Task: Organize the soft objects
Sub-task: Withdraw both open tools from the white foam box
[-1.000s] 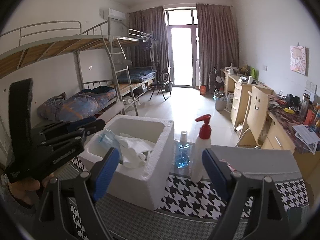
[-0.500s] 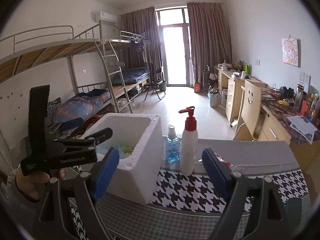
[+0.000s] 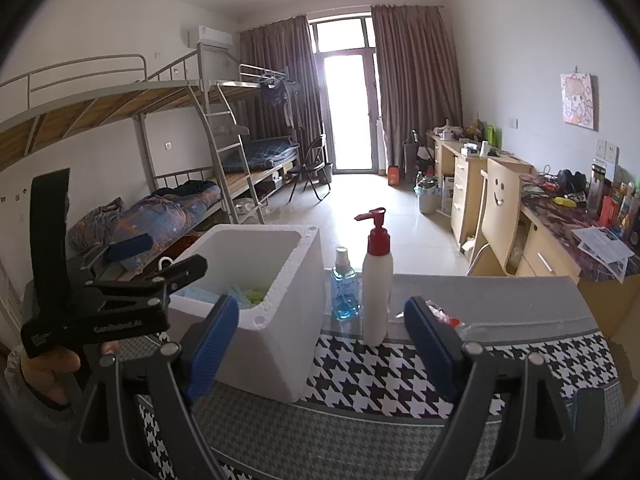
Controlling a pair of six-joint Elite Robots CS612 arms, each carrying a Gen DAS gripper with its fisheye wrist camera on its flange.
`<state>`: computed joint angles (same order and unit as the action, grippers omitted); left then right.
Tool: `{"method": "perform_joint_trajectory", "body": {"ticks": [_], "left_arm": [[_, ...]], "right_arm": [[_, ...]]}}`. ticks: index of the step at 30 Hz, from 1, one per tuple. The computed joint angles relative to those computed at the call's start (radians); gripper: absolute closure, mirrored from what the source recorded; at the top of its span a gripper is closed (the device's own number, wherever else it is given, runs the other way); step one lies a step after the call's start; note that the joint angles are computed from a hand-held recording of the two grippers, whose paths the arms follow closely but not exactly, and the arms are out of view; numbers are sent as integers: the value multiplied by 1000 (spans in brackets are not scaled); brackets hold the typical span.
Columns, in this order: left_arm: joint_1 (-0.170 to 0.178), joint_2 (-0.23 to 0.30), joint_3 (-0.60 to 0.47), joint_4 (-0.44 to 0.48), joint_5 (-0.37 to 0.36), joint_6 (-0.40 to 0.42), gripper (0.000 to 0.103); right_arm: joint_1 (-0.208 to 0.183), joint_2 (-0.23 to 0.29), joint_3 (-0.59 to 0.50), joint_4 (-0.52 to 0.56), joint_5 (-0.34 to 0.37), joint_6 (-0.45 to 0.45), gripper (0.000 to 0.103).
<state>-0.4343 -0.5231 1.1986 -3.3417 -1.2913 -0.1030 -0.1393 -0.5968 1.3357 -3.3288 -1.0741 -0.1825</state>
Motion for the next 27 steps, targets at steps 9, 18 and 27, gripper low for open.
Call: {"method": "perform_joint_trajectory", "body": {"ticks": [9,18,27], "left_arm": [[-11,-37,87,-61,7,-20,1],[-31,-71,176,-174,37,-24,1],[-48,-91,240,-243,53,-23,1]], "right_arm": [[-6,-24,56,-53,7,6,10],[-14,-44,117,-131,14,18,3],[-20,-63,175,-198,28,18,3]]}}
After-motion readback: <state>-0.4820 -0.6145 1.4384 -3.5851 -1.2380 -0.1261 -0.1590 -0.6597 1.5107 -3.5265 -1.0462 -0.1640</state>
